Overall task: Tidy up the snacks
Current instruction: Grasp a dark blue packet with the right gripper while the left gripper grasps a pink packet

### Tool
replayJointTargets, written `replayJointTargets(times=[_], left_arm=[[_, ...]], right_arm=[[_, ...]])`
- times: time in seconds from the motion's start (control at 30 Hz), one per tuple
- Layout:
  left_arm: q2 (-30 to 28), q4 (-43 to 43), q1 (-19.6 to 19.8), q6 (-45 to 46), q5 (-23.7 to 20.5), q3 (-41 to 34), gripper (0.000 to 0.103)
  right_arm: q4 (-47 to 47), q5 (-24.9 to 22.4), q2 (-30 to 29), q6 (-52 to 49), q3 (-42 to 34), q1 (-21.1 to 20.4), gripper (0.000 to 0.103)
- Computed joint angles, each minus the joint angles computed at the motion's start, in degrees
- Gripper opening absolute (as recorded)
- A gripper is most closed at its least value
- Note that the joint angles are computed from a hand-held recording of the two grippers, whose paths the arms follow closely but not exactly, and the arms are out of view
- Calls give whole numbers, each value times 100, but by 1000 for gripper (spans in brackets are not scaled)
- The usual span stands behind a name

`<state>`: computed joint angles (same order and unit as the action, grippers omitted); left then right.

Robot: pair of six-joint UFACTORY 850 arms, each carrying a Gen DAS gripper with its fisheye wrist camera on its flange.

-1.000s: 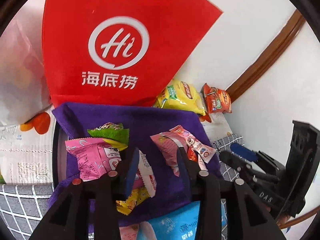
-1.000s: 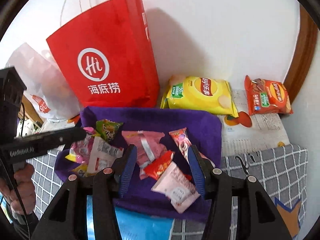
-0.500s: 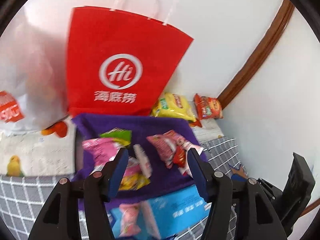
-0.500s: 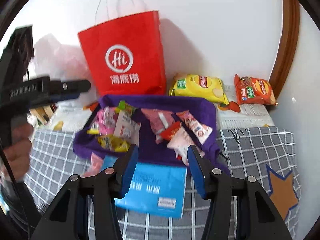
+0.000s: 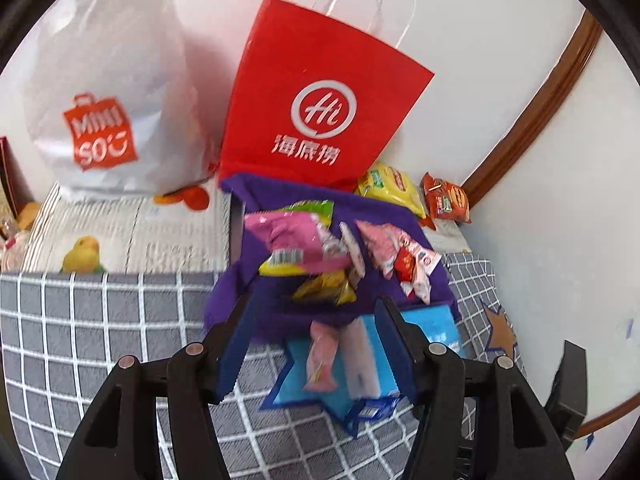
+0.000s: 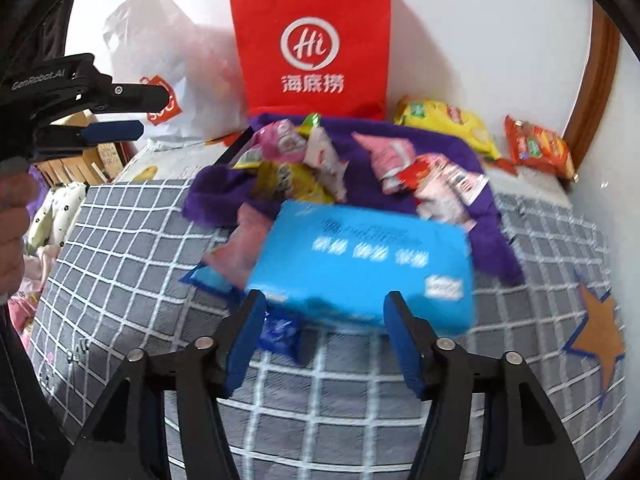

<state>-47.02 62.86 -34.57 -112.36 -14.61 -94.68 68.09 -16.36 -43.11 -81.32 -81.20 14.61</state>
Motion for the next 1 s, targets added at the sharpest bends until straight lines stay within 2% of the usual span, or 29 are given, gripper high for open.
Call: replayJointTargets(times=[0.1, 0.4, 0.53, 0.67, 0.8, 0.97, 1.0], left_arm=[[95, 269, -24, -379, 67, 298, 59], [132, 1043, -48, -1210, 376, 763, 59], [151, 1625, -36, -1834, 481, 888, 59], [149, 1645, -44, -1822, 533, 955, 59], [155, 1739, -48, -1921, 565, 1009, 59], [147, 1478, -45, -1744, 543, 1017, 59], [130, 1246, -48, -1521, 531, 992, 59]], right_arm=[[-89, 67, -82, 258, 55, 79, 63], [1328, -137, -234, -123, 188, 128, 63], [2043, 363, -287, -694, 217, 324, 64], [2033, 415, -370, -424, 153, 378, 64], [1291, 421, -518, 581, -48, 417, 64], [1313, 819, -572, 519, -109, 533, 64], [1332, 870, -564, 442, -94, 542, 60]])
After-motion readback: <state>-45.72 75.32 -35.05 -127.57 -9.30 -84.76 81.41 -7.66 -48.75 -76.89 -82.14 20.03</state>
